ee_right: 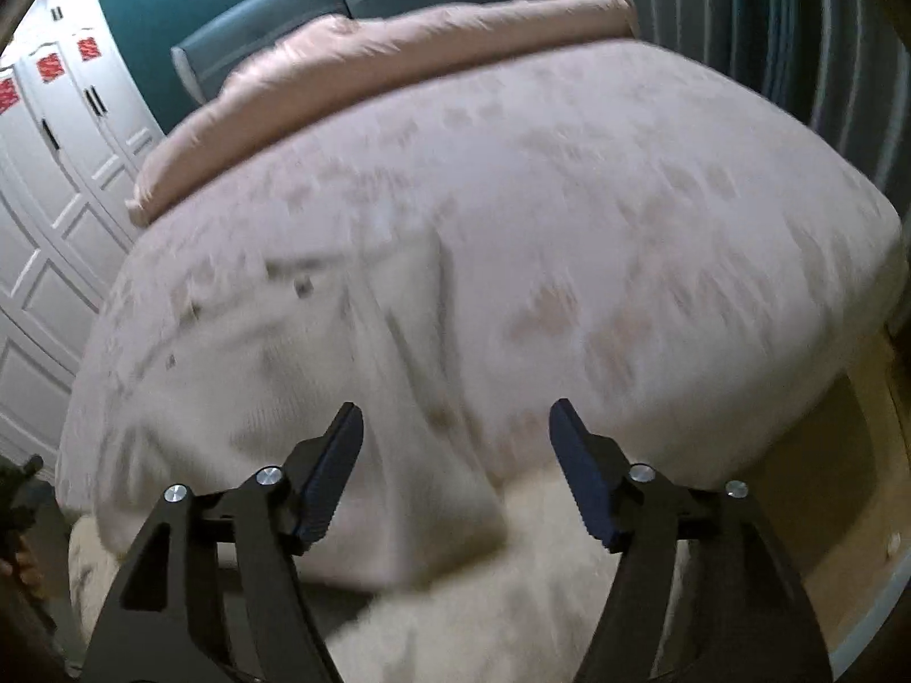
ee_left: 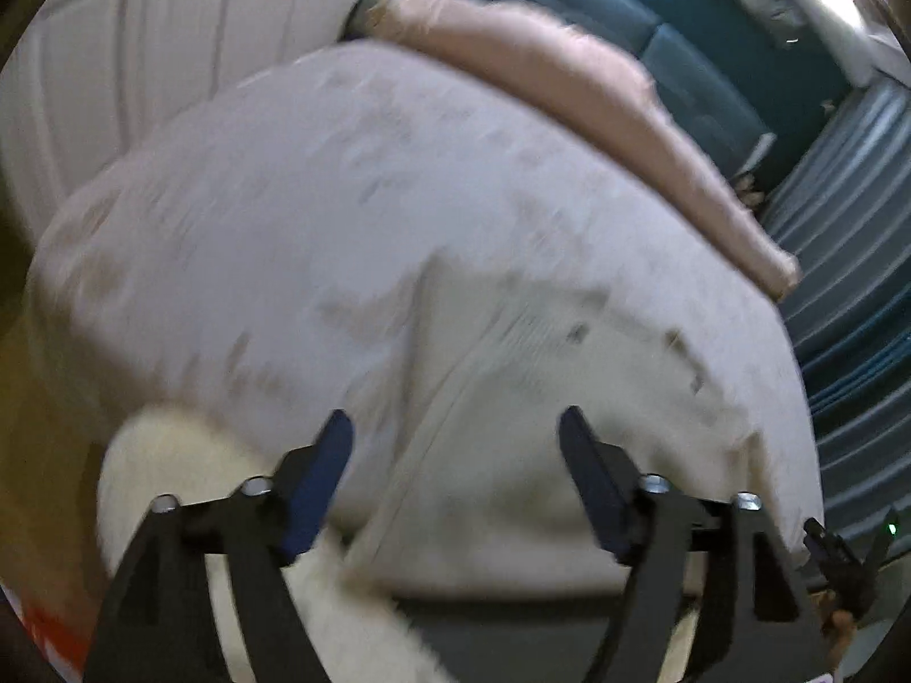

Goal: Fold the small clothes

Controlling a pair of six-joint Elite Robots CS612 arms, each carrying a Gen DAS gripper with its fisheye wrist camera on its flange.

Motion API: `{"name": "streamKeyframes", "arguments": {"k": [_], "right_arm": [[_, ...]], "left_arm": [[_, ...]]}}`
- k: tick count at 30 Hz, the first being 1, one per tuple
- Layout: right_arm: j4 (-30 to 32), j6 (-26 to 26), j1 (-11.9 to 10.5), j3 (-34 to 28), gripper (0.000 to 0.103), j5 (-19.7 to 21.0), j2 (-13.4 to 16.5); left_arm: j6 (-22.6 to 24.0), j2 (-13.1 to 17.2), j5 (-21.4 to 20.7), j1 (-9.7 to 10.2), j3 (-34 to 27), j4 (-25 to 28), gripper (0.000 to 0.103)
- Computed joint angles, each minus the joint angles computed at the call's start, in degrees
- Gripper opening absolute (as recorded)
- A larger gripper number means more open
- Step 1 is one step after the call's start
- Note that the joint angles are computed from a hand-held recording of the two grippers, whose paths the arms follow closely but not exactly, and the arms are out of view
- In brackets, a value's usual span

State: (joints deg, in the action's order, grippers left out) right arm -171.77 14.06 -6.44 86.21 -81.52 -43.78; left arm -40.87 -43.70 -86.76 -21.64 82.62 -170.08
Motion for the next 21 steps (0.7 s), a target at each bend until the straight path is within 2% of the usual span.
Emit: {"name": "streamKeyframes", "arguments": {"k": [2,4,6,7,8,9,11,14,17,19,21], "right_arm": [[0.5,-1.1,-0.2,-3.6,0.069,2.5,2.4],[3.7,-2.2,0.5,-8.6,0.071,3.9,5.4],[7.3,-2.4,1.2,-12.2,0.071,4.6,7.6],[9.4,-2.7,1.5,-13.8,0.070,4.3,8.5],[11.8,-3.3,2.0,-15.5,0.060,3.4,9.6],[13.5,-3.9,2.3,-16.6,0.030,3.1,10.1],[15.0,-4.5,2.5,-16.9,0.009,3.6,10.3],[7.0,-3.9,1.6,-13.6,0.007,6.4,8.1],[-2.5,0.0,0.0,-12.6,0.007,11.9,6.6],[-8.1,3.5,-0.8,-14.0,0.007,13.2,6.8],[-9.9,5.6,-1.2,-16.3,0.007,13.7,7.8]], "left_arm": [[3.3,3.0,-1.2,0.31,-5.1,1.4,0.079],[4.9,6.4,-1.9,0.54,-11.0,5.7,0.080],[5.5,9.5,-5.0,0.89,-15.7,8.8,0.080],[5.2,11.8,-7.3,1.29,-19.3,12.8,0.079],[4.0,12.8,-8.7,1.51,-20.8,14.5,0.070],[2.9,13.7,-11.0,1.83,-21.4,13.9,0.041],[2.1,14.7,-15.1,2.53,-22.2,12.8,0.008],[3.4,13.0,-13.4,2.44,-19.6,7.1,0.006],[4.1,11.5,-12.2,2.81,-19.3,1.7,0.006],[4.8,10.9,-9.5,2.98,-20.3,-1.3,0.006],[5.0,11.5,-8.5,3.27,-22.5,-1.9,0.006]]}}
